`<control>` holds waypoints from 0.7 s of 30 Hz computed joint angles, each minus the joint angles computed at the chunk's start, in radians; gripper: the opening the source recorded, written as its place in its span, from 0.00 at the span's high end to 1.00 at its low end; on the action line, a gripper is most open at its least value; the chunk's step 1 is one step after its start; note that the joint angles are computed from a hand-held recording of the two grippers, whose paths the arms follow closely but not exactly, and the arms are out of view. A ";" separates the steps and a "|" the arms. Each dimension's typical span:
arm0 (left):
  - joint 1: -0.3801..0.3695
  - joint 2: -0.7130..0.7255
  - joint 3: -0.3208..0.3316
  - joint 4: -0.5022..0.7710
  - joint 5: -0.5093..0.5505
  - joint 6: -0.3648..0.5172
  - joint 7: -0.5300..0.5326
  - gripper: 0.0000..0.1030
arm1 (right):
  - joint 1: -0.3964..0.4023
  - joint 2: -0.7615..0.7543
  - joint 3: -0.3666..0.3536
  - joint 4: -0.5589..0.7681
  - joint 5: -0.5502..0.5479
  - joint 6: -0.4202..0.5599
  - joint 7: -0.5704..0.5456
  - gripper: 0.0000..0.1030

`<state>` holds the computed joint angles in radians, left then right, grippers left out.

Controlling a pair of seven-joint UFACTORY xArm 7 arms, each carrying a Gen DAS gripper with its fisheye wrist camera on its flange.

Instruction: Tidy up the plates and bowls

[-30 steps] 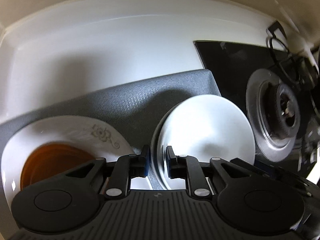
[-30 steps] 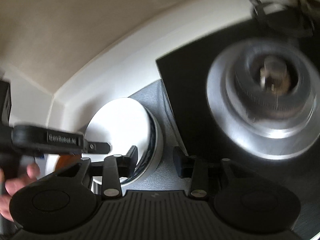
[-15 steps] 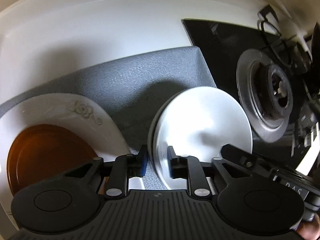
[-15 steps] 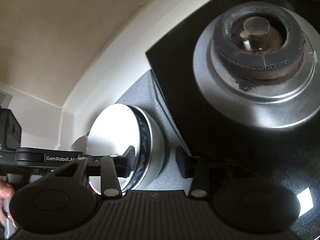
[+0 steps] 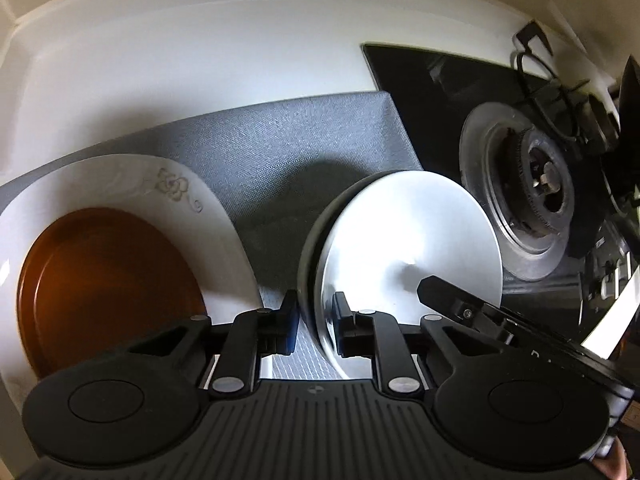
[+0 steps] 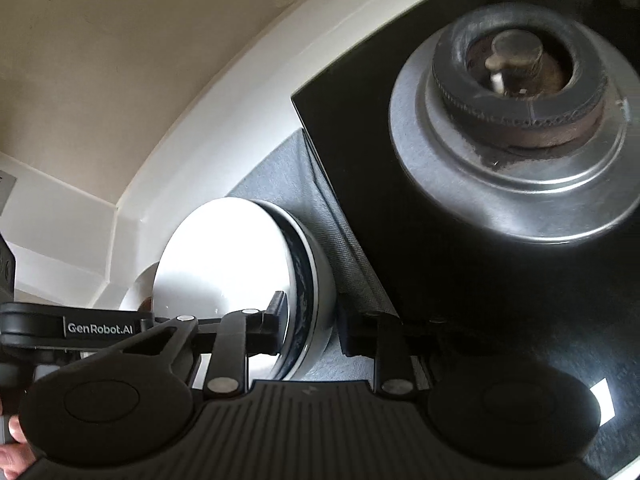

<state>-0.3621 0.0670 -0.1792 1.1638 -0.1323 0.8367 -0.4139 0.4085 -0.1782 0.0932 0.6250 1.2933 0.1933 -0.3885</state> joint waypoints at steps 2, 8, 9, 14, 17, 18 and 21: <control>0.002 -0.041 0.001 -0.019 -0.015 0.002 -0.015 0.82 | -0.009 -0.041 0.011 -0.017 -0.082 0.004 0.071 0.72; 0.019 -0.211 0.010 -0.099 -0.017 0.086 -0.064 0.80 | 0.033 -0.134 0.014 -0.024 -0.261 0.040 0.234 0.72; 0.025 -0.242 0.014 -0.114 -0.016 0.111 -0.077 0.79 | 0.051 -0.139 0.017 -0.018 -0.281 0.047 0.249 0.72; 0.069 -0.480 0.024 -0.270 0.021 0.188 -0.142 0.79 | 0.175 -0.119 0.003 0.027 -0.255 0.072 0.252 0.71; 0.100 -0.644 0.039 -0.369 0.027 0.255 -0.175 0.79 | 0.227 -0.086 0.017 0.068 -0.182 0.095 0.207 0.72; 0.111 -0.697 0.048 -0.402 0.024 0.277 -0.184 0.79 | 0.235 -0.073 0.029 0.084 -0.176 0.105 0.194 0.72; 0.155 -0.837 0.084 -0.481 0.002 0.359 -0.217 0.78 | 0.245 -0.055 0.082 0.126 -0.222 0.145 0.218 0.71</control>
